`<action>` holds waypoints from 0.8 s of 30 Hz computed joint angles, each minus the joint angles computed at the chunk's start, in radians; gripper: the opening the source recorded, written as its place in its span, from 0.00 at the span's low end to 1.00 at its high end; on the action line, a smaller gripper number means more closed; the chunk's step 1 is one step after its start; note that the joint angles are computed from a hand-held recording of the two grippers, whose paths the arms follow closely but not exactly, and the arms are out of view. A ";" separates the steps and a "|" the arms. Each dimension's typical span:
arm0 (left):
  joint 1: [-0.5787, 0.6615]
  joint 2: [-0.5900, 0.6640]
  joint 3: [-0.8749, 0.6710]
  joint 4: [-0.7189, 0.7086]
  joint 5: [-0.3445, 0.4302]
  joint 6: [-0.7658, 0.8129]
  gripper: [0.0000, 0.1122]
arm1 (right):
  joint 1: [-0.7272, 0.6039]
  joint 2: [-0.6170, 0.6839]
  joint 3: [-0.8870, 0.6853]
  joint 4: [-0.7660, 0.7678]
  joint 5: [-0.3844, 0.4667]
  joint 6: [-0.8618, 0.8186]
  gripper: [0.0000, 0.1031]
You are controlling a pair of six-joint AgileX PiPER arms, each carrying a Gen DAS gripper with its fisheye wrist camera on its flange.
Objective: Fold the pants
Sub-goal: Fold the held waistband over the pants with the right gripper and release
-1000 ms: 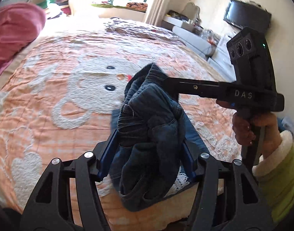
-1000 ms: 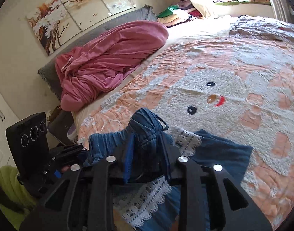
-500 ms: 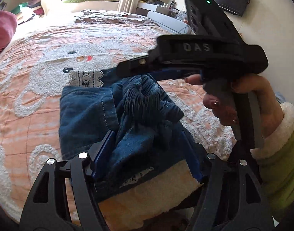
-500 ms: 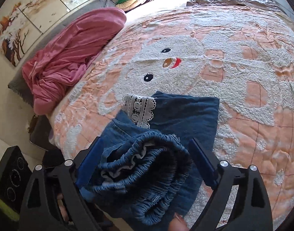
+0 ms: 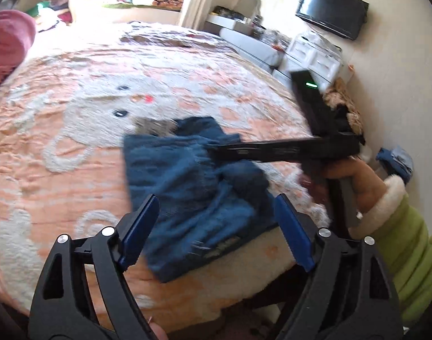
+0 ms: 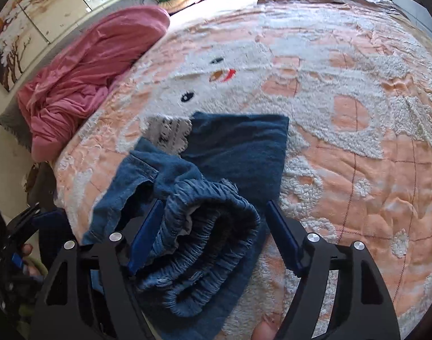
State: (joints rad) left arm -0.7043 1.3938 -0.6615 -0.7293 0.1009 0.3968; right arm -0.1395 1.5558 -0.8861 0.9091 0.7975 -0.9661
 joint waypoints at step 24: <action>0.151 0.463 -0.495 0.345 0.307 -0.118 0.49 | 0.115 -0.294 0.219 -0.055 -0.006 -0.150 0.13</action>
